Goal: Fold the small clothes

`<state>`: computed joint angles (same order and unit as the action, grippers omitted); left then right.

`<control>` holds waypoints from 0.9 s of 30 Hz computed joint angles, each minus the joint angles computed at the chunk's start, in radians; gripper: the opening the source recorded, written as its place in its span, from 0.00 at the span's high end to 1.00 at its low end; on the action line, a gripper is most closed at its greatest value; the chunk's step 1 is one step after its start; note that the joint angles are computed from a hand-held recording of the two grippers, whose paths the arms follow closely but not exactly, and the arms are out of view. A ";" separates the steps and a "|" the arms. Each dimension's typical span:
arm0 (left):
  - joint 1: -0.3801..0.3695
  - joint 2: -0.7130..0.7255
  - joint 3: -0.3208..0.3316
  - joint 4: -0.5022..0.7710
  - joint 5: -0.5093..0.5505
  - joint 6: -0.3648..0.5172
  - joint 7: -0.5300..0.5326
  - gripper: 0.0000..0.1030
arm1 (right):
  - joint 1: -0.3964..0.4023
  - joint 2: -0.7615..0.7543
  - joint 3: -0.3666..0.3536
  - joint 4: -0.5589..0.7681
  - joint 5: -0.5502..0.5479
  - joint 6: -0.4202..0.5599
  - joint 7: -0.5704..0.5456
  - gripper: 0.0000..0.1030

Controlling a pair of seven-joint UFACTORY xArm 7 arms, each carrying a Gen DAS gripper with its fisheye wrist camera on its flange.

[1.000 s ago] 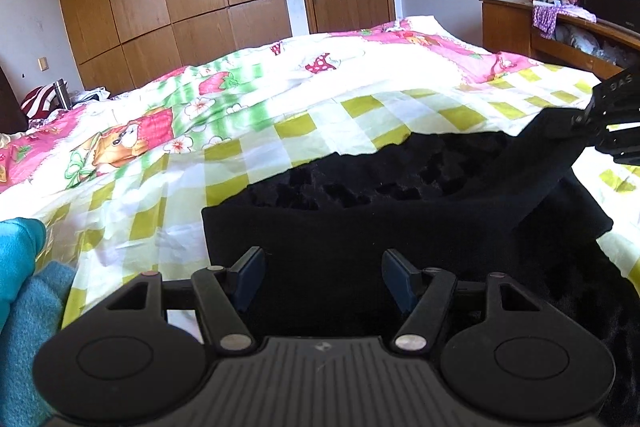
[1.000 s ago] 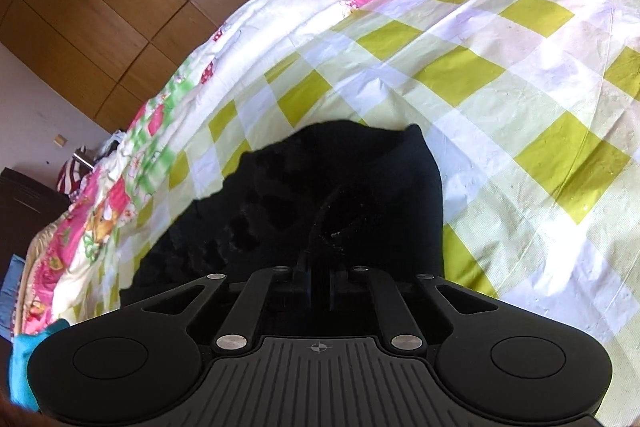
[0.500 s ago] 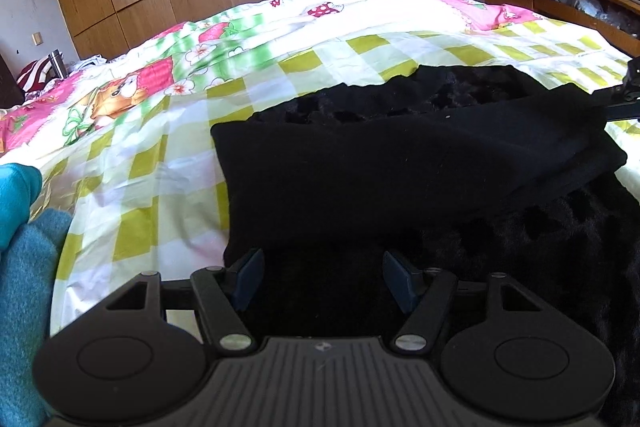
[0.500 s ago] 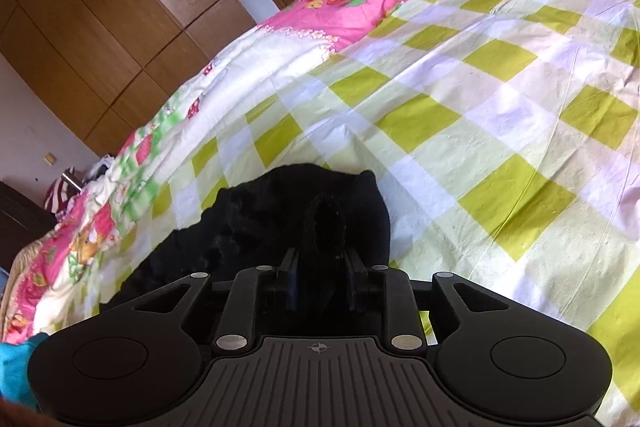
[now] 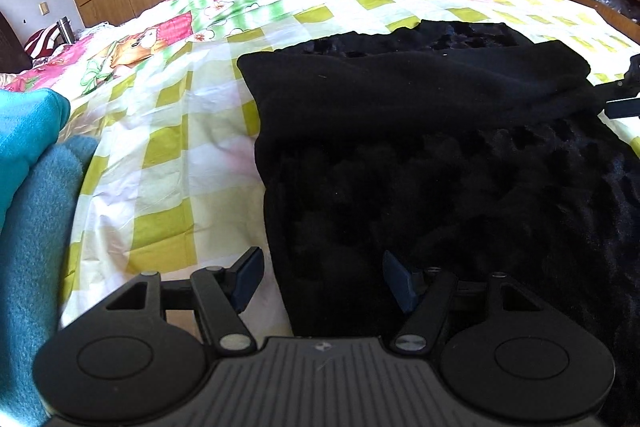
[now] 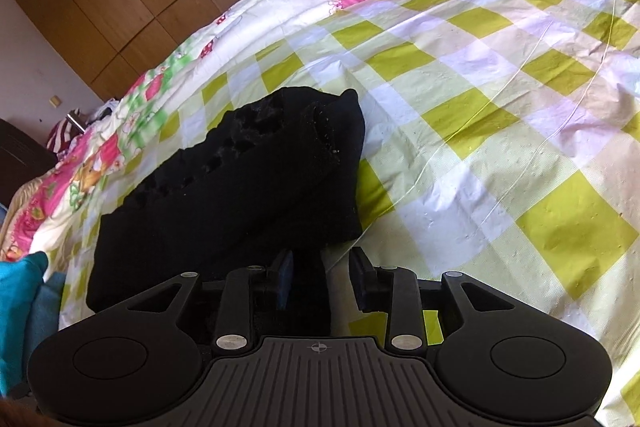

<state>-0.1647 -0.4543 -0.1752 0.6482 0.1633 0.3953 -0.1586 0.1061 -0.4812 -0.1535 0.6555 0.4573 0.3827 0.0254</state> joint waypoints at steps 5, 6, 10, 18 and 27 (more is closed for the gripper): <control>-0.008 0.017 0.011 0.008 -0.012 0.005 0.008 0.24 | 0.021 0.086 -0.010 0.043 0.031 -0.062 -0.013 0.69; -0.010 0.018 0.015 0.008 -0.017 0.006 0.011 0.24 | 0.024 0.103 -0.014 0.053 0.045 -0.061 -0.009 0.70; -0.010 0.014 0.014 0.005 -0.019 0.006 0.013 0.24 | 0.001 0.114 0.002 0.058 0.045 -0.079 0.007 0.77; -0.011 -0.001 0.019 0.004 -0.028 -0.009 0.032 0.24 | -0.106 0.045 0.082 0.024 -0.135 -0.082 0.045 0.73; -0.016 0.060 0.005 0.065 -0.037 -0.113 0.012 0.24 | 0.081 0.194 -0.028 0.198 -0.183 -0.138 -0.345 0.73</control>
